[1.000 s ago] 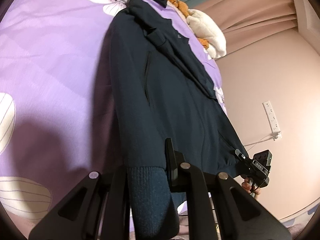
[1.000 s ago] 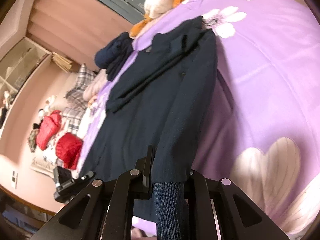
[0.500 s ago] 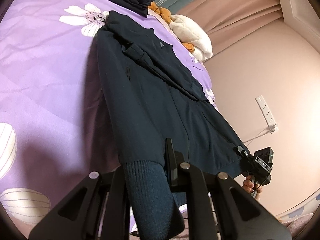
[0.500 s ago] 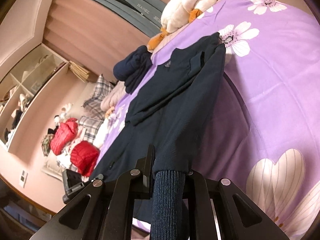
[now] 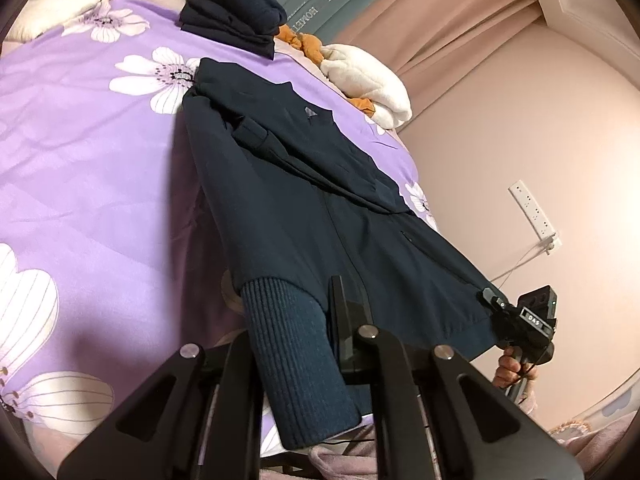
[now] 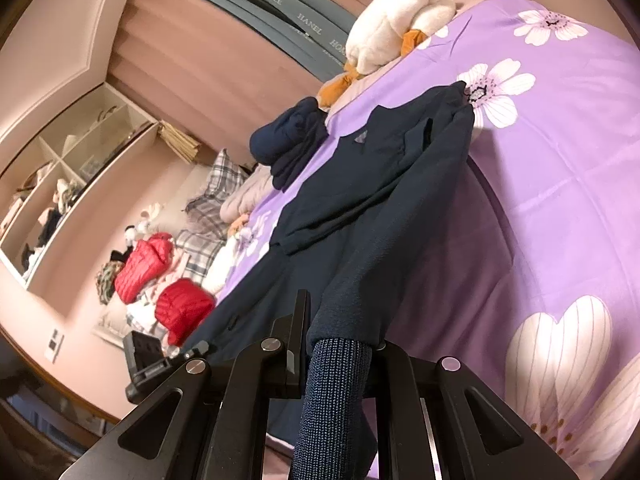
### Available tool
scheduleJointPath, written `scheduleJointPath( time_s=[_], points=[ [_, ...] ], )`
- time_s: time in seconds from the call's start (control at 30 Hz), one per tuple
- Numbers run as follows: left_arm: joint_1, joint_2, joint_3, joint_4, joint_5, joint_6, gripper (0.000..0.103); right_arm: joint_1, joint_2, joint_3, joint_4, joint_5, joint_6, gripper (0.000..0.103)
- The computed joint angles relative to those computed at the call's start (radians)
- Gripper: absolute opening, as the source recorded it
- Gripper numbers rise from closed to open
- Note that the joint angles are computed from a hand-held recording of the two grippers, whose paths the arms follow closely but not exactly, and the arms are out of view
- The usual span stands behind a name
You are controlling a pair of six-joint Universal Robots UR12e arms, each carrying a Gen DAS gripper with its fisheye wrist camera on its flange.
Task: Fold large clothes
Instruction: 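Lift the hem band with both grippers toward the collar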
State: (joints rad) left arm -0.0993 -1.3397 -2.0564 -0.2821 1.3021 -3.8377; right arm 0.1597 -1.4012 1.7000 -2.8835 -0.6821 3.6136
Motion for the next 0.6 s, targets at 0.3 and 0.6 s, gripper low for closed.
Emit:
scheduleJointPath(
  time_s=[0.3, 0.6],
  points=[
    [-0.009, 0.012, 0.005, 0.036, 0.015, 0.049, 0.009, -0.012, -0.015, 0.011, -0.041, 0.02, 0.022, 0.014],
    [-0.035, 0.036, 0.016, 0.024, 0.059, 0.093, 0.009, -0.023, -0.04, 0.021, -0.064, 0.044, 0.012, 0.014]
  ],
)
